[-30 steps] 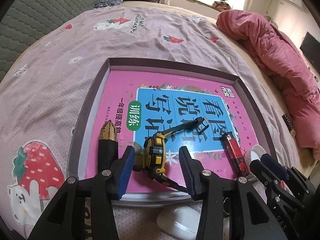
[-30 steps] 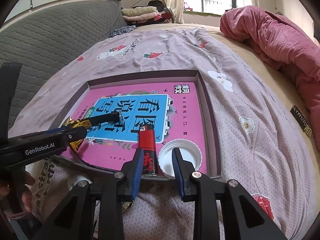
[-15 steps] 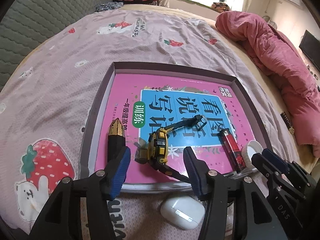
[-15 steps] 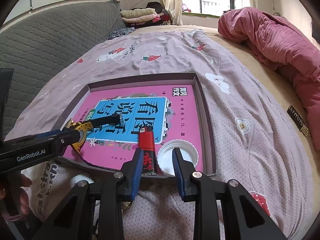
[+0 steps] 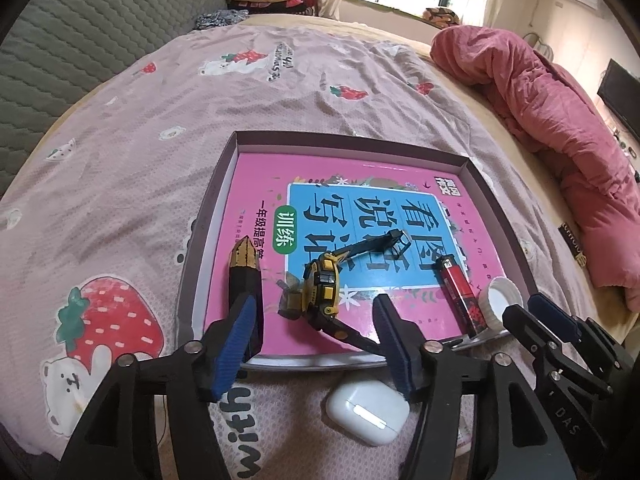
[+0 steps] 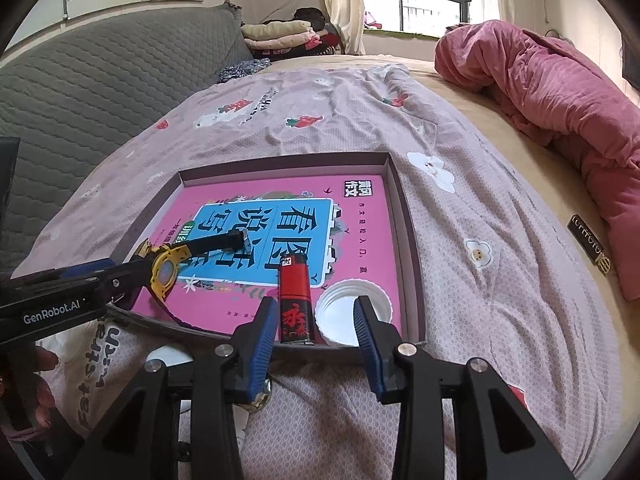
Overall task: Organize rigid objects
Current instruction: 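Open the left tool to release the tape measure in the tray, then withdraw both open tools from the tray toward the remaining items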
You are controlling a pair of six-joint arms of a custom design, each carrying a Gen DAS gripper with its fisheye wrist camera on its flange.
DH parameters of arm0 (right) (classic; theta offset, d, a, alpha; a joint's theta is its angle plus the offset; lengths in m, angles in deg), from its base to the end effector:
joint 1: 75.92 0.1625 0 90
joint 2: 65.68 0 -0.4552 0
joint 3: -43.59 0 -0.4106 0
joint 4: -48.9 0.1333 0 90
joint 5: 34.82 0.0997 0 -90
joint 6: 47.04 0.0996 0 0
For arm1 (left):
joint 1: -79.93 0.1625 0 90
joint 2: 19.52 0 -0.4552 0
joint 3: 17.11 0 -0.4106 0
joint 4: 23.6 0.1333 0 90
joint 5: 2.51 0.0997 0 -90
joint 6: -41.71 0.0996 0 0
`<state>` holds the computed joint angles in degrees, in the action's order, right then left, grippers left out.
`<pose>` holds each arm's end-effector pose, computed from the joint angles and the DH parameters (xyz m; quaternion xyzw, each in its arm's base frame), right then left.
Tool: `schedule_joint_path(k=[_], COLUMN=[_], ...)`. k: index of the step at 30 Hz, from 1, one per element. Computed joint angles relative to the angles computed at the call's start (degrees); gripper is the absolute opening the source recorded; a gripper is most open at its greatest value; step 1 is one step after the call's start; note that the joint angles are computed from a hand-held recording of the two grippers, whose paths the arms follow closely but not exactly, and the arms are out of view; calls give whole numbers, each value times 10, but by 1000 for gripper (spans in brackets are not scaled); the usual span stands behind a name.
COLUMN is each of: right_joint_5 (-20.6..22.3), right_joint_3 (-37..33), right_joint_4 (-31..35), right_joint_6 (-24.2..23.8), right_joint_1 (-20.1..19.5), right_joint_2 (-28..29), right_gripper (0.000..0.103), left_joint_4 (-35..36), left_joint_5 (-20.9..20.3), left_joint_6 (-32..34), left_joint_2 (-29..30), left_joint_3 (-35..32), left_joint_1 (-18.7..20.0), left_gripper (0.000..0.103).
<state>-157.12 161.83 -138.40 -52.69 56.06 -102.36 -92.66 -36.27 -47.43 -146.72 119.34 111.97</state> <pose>0.4235 -0.3509 -0.0257 0.3494 -0.8859 0.2109 0.2208 -0.0450 -0.2831 0.3611 -0.1106 0.8532 -0.3714 0.3491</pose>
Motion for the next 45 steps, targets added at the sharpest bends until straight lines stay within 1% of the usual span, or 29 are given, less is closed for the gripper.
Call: schedule_joint_path(k=[4,8,12,27,33,39,45], right_joint_5=[1,6,6,10,17,24,27], right_joint_3=[2,6,8,13,19,29,42], right_joint_4=[-3,-10,-11,-11,-4,-2,5], right_joint_6=[0,3,4,3,-2,-3,-9], right_joint_1=[1,-1,-1,6,11,17,21], right_joint_2=[-2,-6,-8,-16,-22,-30,-39], right_gripper=[40,48,48,48,48,48,49], left_joint_4=[16,28,42,95,110,142,173], left_joint_5=[-2,-6,-12,-38,-47,-57,-82], left_joint_6=[-10,-18,-27,-69,-80,-108,-133], left_joint_2=[-2,-1,-4,-16,-17,-24,-36], left_joint_3=[-3,-5,-6,-6,-7,-10,-10], left_joint_1=[-14,-24,-34,-81,-99,-126,-159], left_gripper=[66,72,74,74,74,74,74])
